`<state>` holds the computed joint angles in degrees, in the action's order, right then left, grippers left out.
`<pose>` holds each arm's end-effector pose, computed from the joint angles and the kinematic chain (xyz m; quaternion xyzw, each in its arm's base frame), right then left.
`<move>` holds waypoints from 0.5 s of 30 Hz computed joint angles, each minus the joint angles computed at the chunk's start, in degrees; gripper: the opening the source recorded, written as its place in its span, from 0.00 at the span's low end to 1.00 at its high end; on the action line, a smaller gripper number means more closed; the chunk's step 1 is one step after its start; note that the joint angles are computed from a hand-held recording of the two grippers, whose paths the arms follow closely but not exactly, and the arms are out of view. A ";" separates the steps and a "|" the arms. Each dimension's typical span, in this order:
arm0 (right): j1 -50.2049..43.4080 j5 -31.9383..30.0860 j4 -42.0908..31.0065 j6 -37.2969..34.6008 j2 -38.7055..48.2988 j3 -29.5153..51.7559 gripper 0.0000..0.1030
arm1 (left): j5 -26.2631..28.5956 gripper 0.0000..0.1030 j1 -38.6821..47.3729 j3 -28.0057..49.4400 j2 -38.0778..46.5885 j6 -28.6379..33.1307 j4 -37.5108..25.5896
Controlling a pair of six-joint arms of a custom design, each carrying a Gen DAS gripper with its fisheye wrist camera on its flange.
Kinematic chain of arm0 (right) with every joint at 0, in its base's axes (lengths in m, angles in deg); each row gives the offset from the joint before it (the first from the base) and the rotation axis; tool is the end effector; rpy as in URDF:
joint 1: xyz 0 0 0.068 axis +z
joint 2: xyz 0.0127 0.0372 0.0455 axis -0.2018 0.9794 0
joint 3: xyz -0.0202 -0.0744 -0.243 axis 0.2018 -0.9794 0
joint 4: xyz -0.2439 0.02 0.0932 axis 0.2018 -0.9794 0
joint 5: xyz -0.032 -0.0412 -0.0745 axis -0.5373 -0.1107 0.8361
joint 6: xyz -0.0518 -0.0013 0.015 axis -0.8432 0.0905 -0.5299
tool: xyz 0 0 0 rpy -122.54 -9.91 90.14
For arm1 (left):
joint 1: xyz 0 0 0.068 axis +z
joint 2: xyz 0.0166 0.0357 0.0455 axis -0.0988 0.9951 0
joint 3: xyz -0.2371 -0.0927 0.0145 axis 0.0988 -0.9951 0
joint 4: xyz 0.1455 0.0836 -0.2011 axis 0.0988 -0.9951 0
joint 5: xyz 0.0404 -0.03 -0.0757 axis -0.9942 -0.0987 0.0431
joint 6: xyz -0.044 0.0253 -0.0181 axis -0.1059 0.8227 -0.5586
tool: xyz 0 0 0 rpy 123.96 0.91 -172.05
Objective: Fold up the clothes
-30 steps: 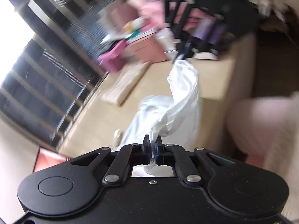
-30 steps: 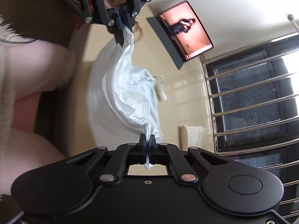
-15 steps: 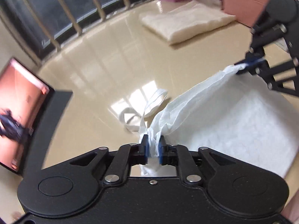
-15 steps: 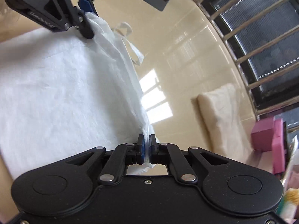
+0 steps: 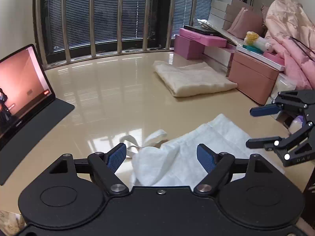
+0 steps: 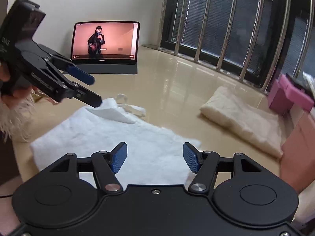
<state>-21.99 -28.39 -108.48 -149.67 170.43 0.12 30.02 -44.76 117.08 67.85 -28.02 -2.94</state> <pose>0.3019 -0.0303 0.2156 -0.4643 0.7843 0.1762 0.3719 0.2169 -0.1560 0.2541 -0.0286 0.9075 -0.0420 0.4171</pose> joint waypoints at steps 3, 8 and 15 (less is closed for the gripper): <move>-0.36 0.07 0.39 1.95 2.23 -2.12 0.63 | 6.13 0.75 1.86 -4.52 1.70 -3.71 8.29; -0.99 1.33 7.85 3.61 3.05 -8.88 0.71 | 6.06 0.75 3.06 -9.13 4.81 -8.89 14.58; -1.12 0.54 12.15 4.23 -0.14 -13.81 0.86 | 2.44 0.77 1.03 -8.86 5.33 -11.76 12.95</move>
